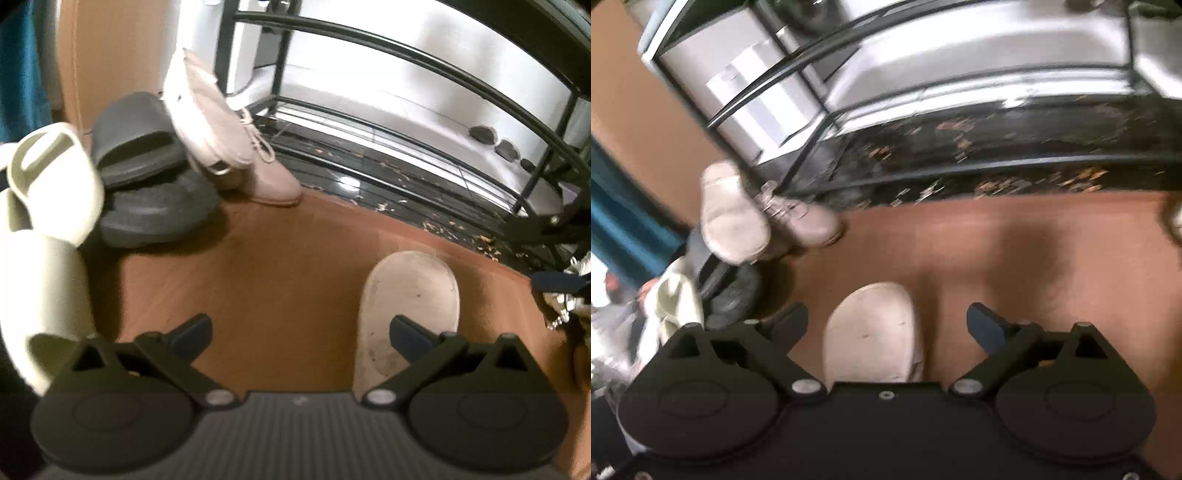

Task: Organize scattered shoes
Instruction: 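Grasp the beige cross-strap slide on the floor with the right tool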

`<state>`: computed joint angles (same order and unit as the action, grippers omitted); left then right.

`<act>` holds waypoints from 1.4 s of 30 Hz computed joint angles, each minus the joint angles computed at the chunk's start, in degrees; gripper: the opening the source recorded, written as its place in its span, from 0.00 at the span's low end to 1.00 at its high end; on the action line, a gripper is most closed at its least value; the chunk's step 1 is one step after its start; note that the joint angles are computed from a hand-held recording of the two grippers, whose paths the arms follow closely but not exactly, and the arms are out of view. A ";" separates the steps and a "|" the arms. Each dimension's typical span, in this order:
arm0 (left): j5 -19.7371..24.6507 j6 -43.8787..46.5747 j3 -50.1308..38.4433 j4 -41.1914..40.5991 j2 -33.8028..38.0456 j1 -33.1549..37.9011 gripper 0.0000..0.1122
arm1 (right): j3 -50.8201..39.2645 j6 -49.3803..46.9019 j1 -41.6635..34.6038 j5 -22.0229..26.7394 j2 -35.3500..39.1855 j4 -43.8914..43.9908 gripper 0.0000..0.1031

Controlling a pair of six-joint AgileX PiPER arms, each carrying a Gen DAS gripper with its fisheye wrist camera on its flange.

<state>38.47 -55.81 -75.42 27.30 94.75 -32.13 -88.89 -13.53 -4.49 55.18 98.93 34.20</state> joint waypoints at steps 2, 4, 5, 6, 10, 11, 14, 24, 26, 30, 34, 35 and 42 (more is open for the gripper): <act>1.11 -1.28 -0.50 0.54 0.39 0.45 0.91 | -3.23 -0.90 -0.09 2.86 3.67 1.11 0.94; 1.57 -2.11 -0.60 1.02 0.77 1.32 0.91 | -5.24 -0.90 0.24 3.74 6.03 0.58 0.94; 2.16 -3.38 -0.69 1.97 1.04 1.59 0.91 | -6.33 -0.90 0.52 3.96 7.40 0.22 0.94; 2.77 -4.54 -0.79 2.63 1.33 1.94 0.91 | -6.93 -1.01 0.59 4.18 8.22 0.28 0.94; 3.97 -5.87 -1.03 2.81 1.90 2.61 0.91 | -9.28 -1.92 0.76 6.15 11.63 2.15 0.94; 4.12 -5.83 -1.16 2.83 2.04 2.65 0.91 | -9.70 -2.07 1.08 6.38 12.25 1.99 0.94; 4.41 -5.69 -1.41 3.96 2.49 1.91 0.91 | -11.80 -2.50 2.72 7.60 14.83 1.18 0.94; 5.79 -6.99 -2.19 4.92 3.64 1.60 0.91 | -11.42 -4.45 4.35 7.14 16.28 -0.48 0.78; 5.79 -6.97 -2.24 5.03 3.75 1.64 0.91 | -11.08 -4.95 3.92 7.41 16.25 -0.12 0.73; 5.92 -6.57 -2.49 4.89 3.98 1.60 0.91 | -10.47 -6.26 3.20 7.21 15.89 1.56 0.55; 6.01 -6.76 -2.65 4.60 4.10 1.80 0.91 | -10.79 -6.66 3.19 7.37 15.18 2.75 0.45; 6.09 -6.86 -2.68 4.59 4.13 1.80 0.91 | -11.06 -6.87 3.39 7.58 15.22 3.03 0.45; 6.54 -7.05 -3.05 4.47 4.44 1.68 0.91 | -12.96 -5.84 3.66 11.06 17.13 6.06 0.47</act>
